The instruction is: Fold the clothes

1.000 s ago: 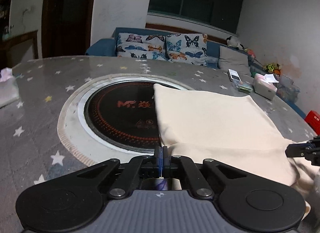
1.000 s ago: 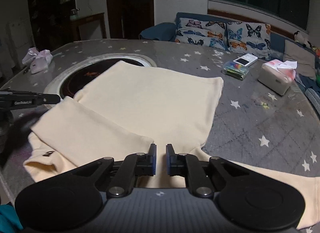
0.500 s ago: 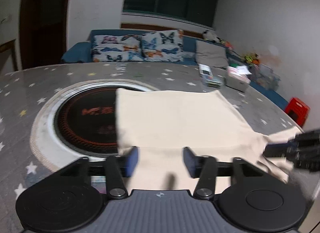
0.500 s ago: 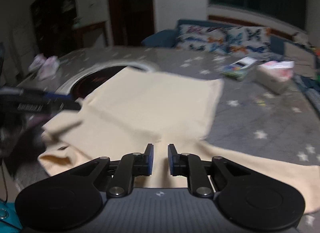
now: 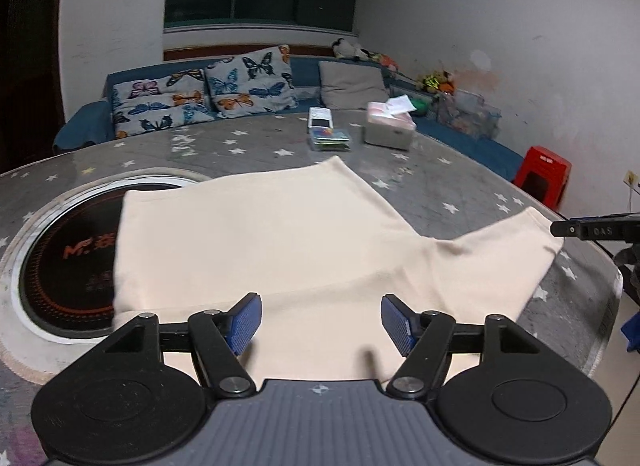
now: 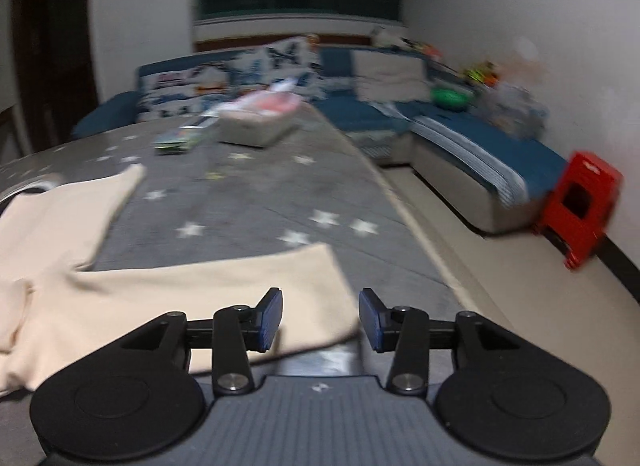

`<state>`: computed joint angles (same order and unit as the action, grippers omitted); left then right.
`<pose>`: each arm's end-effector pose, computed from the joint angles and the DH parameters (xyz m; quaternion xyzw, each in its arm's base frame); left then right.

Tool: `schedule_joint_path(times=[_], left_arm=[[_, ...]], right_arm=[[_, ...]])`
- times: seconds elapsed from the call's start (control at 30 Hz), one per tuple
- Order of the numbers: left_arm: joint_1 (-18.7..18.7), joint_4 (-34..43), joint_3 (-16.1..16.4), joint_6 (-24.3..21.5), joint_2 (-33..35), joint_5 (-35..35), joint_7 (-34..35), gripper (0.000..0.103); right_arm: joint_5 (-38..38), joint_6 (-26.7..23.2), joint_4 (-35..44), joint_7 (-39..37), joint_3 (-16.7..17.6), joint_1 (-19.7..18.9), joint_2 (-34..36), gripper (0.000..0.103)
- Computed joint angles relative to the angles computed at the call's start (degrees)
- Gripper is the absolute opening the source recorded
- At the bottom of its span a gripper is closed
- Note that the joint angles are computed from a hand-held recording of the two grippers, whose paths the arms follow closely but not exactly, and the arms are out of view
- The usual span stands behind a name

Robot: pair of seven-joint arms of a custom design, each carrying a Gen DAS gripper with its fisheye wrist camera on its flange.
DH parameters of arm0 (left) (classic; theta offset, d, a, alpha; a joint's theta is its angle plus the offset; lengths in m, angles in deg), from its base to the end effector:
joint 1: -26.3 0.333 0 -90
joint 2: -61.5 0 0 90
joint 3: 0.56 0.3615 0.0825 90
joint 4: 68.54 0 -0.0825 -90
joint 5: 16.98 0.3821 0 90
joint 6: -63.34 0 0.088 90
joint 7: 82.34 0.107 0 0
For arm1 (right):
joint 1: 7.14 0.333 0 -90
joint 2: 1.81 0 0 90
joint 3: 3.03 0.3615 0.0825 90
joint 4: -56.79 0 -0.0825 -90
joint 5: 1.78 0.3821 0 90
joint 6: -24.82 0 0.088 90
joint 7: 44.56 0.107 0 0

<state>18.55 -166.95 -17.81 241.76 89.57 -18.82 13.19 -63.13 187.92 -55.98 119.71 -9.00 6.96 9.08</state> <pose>0.6849 -0.2681 0.4678 -0.4944 0.7439 -0.3998 0.2060 0.6199 0.1397 0.4792 -0.5706 0.7033 -0.3305 0.2656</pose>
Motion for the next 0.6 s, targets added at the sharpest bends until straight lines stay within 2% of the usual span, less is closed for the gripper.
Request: schedule_joint_path(times=[0.1, 0.2, 0.27, 0.33, 0.43, 0.6], left_arm=[[-0.8, 0.0, 0.6, -0.3, -0.1, 0.5, -0.2, 0.071], [-1.9, 0.0, 1.9, -0.5, -0.3, 1.0, -0.8, 0.073], [-2.4, 0.0, 2.5, -0.6, -0.4, 1.4, -1.2, 0.074], [-3.0, 0.0, 3.1, -0.8, -0.4, 1.8, -1.6, 0.077], [-3.5, 0.0, 3.8, -0.7, -0.4, 2.4, -2.1, 0.077], [-3.5, -0.9, 4.3, 0.5, -1.0, 3.0, -2.8, 0.08]], right_arm=[[1.9, 1.7, -0.5, 1.0, -0.4, -0.7, 0.7, 0.042], [1.6, 4.5, -1.1, 3.4, -1.6, -0.7, 1.3, 0.038], [0.6, 6.2, -1.4, 5.4, -2.6, -0.4, 1.3, 0.015], [-0.8, 7.8, -1.5, 7.4, -3.3, 0.0, 1.1, 0.01], [-4.8, 9.1, -1.1, 10.7, -4.1, 0.9, 0.3, 0.008], [-10.0, 14.3, 1.0, 12.2, -2.8, 0.2, -1.3, 0.008]])
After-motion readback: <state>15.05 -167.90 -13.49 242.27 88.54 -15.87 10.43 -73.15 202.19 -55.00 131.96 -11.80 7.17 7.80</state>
